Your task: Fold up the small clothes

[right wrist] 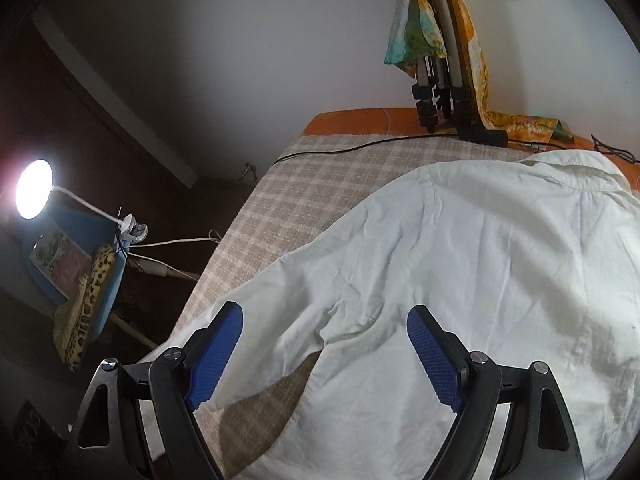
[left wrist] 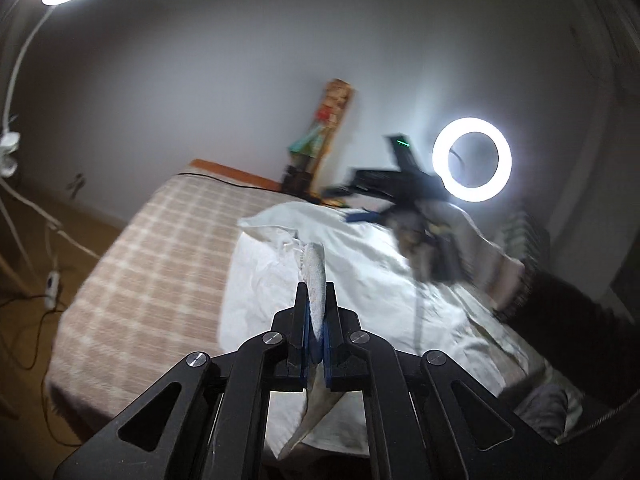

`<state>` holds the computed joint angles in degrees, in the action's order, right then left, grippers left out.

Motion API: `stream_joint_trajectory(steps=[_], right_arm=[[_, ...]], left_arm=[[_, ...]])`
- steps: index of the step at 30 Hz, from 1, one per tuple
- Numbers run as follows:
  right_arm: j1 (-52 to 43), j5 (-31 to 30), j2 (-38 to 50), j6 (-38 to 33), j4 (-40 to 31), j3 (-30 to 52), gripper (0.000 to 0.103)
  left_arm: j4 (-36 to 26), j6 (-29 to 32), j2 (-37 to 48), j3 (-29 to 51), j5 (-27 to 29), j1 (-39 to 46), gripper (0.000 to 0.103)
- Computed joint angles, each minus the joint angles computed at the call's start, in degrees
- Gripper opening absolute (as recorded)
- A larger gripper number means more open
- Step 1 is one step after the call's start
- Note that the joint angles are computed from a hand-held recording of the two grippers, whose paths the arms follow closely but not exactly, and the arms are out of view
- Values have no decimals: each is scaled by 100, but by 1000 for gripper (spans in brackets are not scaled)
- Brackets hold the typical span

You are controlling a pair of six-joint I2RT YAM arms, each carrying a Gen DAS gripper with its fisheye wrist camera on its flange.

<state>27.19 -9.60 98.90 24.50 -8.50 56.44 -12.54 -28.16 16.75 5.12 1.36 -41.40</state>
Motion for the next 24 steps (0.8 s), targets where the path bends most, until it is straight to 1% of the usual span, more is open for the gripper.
stream_joint_trajectory(steps=[2, 4, 6, 8, 11, 13, 16, 19, 22, 23, 24], right_arm=[[-35, -117, 433, 90, -208, 489, 83], [-65, -199, 858, 148, -408, 947, 80], [-112, -329, 1290, 240, -533, 1377, 76], [-131, -473, 1732, 264, -725, 1854, 74], [-92, -425, 2308, 156, -1147, 2588, 73], [-65, -387, 2669, 132, -1420, 3063, 72], [-73, -474, 3167, 81, -1788, 3734, 66], [16, -369, 3624, -42, -2325, 4478, 59], [60, -357, 4003, -84, -2735, 5064, 47], [80, -287, 4086, -103, -2845, 5190, 35], [99, -166, 4161, -135, -2950, 5307, 27]], left_arm=[[125, -59, 100, -13, -196, -494, 3], [423, -132, 431, -19, -215, -796, 3], [429, -128, 418, -71, 41, -691, 3], [643, -191, 672, -64, 60, -764, 3], [640, -225, 639, -95, 182, -739, 3], [664, -228, 660, -95, 130, -835, 3], [832, -116, 864, -82, 163, -851, 3], [1011, -28, 1105, -48, -28, -1089, 3], [1093, 34, 1308, -5, -234, -1402, 3], [1093, 49, 1343, 7, -269, -1452, 3], [1105, 51, 1377, 8, -324, -1515, 3]])
